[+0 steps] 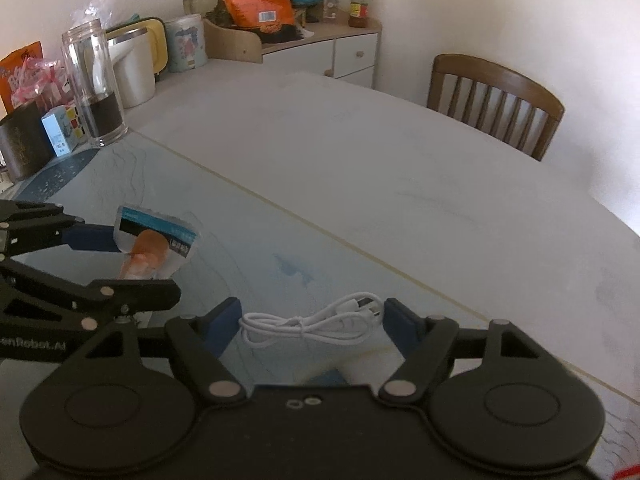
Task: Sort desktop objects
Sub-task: 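Carry the snack packet and cable with both grippers over the red box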
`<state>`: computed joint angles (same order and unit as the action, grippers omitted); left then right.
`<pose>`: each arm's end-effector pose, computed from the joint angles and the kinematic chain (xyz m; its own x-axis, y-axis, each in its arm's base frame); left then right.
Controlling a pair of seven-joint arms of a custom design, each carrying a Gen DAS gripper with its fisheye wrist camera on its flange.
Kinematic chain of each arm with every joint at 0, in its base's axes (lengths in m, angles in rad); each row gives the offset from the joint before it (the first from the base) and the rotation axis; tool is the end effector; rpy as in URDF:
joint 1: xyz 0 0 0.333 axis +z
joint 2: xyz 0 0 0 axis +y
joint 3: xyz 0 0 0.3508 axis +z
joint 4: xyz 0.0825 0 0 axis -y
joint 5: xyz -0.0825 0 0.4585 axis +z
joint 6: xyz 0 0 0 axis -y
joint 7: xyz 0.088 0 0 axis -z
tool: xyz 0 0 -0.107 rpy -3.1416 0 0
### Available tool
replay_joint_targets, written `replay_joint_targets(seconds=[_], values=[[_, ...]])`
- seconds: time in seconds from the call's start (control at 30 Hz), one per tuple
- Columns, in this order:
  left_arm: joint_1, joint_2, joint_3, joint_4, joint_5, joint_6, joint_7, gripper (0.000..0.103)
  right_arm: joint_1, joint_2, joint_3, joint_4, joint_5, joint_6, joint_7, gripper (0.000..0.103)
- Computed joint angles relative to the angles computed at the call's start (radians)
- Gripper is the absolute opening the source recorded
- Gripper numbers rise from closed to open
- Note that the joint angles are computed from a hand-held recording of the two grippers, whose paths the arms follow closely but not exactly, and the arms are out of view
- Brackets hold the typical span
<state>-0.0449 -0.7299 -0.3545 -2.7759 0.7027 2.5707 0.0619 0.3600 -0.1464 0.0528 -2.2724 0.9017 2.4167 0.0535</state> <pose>0.3737 -0.1602 0.4427 0.5298 -0.8396 0.1197 -0.5211 -0.4337 -0.7351 0.5291 0.2366 0.4447 0.9674 -0.2530 0.0140 -0.1804 -0.7262 -0.6634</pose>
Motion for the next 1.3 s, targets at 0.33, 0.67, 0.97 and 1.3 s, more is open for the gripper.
replay_joint_targets(seconds=[0.33, 0.67, 0.97, 1.3], values=[[-0.046, 0.005, -0.01, 0.039, -0.021, -0.012, 0.026, 0.063, -0.04, -0.119, -0.051, -0.071, -0.032, -0.034, 0.045, 0.077], [-0.102, 0.029, -0.034, 0.109, -0.045, -0.027, 0.05, 0.063, -0.083, -0.236, -0.113, -0.126, -0.059, -0.078, 0.073, 0.077], [-0.114, 0.104, -0.059, 0.218, -0.022, -0.028, 0.071, 0.063, -0.13, -0.298, -0.16, -0.137, -0.078, -0.09, 0.095, 0.077], [-0.112, 0.231, -0.093, 0.369, 0.067, -0.028, 0.043, 0.063, -0.18, -0.322, -0.214, -0.117, -0.067, -0.117, 0.083, 0.077]])
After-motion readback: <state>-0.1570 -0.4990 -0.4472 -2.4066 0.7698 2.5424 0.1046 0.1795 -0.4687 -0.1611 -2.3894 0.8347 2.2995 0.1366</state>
